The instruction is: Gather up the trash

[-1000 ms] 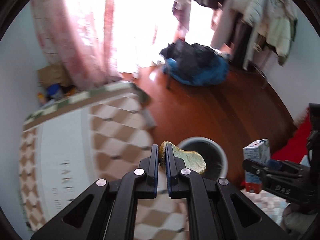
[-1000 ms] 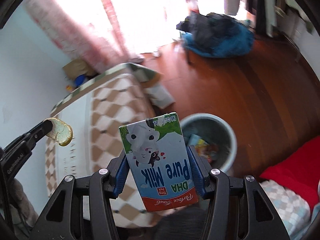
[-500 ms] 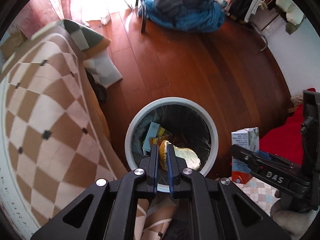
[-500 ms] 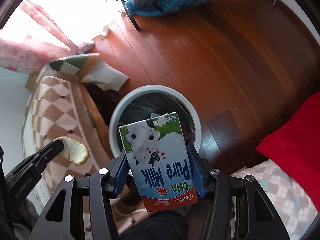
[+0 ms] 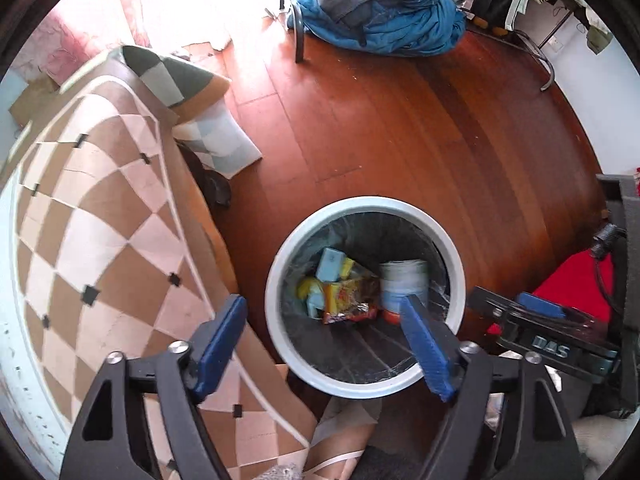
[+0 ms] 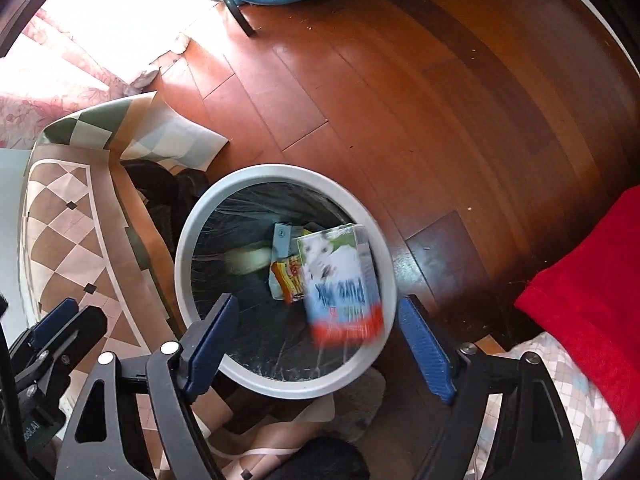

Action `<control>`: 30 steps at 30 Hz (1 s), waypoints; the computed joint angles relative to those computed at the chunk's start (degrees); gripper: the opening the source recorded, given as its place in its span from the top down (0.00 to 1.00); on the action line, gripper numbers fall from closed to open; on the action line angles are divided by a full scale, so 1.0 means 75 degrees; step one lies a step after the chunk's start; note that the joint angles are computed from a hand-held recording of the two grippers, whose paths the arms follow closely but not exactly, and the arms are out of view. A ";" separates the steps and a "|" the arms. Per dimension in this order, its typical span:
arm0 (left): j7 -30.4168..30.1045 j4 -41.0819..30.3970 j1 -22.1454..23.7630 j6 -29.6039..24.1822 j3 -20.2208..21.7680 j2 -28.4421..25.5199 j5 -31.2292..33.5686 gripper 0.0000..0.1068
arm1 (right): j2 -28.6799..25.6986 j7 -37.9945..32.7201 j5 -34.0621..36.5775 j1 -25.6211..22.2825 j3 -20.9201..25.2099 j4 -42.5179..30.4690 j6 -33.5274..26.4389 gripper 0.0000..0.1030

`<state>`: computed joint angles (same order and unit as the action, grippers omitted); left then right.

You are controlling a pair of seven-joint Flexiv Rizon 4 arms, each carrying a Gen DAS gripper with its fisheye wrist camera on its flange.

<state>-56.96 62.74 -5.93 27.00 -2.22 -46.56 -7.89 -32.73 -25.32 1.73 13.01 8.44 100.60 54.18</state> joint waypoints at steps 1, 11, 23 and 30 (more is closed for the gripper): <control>0.0002 0.0059 0.0002 0.0119 0.0015 0.0045 0.0022 0.09 | 0.0096 0.0080 -0.0008 0.0035 -0.0022 0.0103 0.0045 0.07; 0.0494 0.1076 0.0354 0.0832 -0.0098 0.1099 -0.0328 0.05 | 0.1463 0.0804 -0.0689 0.0440 -0.0119 0.0869 -0.0381 0.00; 0.1651 0.2300 0.1139 0.0397 -0.0257 0.2974 -0.1775 0.05 | 0.3321 0.1978 -0.2023 0.1025 0.0192 0.1099 -0.1085 0.00; 0.2342 0.2533 0.1506 -0.0409 -0.0077 0.3889 -0.2636 0.05 | 0.4075 0.2529 -0.2669 0.1345 0.0549 0.0800 -0.1694 0.00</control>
<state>-39.40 81.74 5.37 23.93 -2.80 -17.39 -27.66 -2.17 -6.36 -18.29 23.10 12.56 106.60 41.48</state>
